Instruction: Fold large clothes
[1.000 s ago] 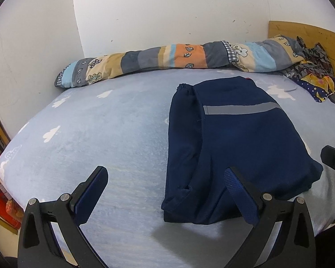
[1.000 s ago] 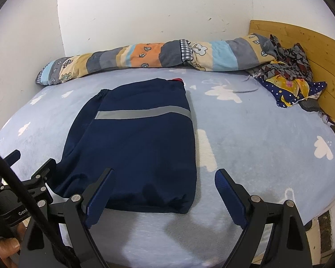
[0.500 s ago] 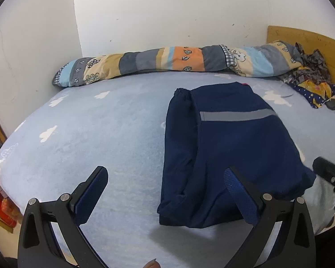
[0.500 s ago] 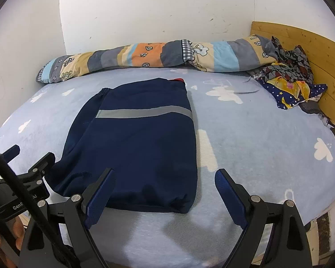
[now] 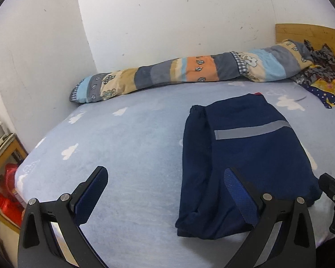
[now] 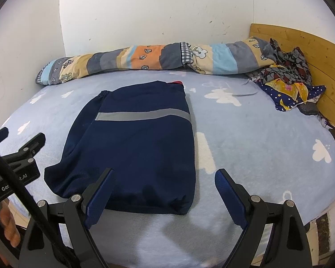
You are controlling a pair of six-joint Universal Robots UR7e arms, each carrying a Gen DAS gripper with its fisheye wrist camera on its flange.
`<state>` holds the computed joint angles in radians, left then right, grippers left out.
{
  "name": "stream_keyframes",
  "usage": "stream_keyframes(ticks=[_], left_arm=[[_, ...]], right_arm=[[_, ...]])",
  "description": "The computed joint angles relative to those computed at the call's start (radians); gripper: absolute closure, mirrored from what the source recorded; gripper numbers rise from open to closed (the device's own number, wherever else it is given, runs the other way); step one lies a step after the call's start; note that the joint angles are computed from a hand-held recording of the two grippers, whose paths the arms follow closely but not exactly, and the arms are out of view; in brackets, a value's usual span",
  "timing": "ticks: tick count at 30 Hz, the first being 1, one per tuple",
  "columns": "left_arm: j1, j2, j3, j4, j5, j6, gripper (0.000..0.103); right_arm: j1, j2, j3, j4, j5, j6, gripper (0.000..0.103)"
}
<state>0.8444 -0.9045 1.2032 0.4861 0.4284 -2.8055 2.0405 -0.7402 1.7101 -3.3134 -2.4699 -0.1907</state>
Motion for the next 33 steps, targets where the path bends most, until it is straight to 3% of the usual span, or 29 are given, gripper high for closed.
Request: stream_keyframes(ticks=[4,7,33], left_arm=[[0.015,0.072,-0.109,0.258,0.031,-0.198,0.000],[0.023,0.090,-0.135,0.318,0.040,-0.259,0.000],[0.021,0.089,-0.114,0.279,0.015,-0.217,0.000]], right_arm=[[0.002,-0.001,0.001,0.004,-0.002,0.001,0.010],[0.002,-0.002,0.001,0.007,-0.002,-0.003,0.010],[0.004,0.007,-0.012,0.036,-0.012,-0.013,0.009]])
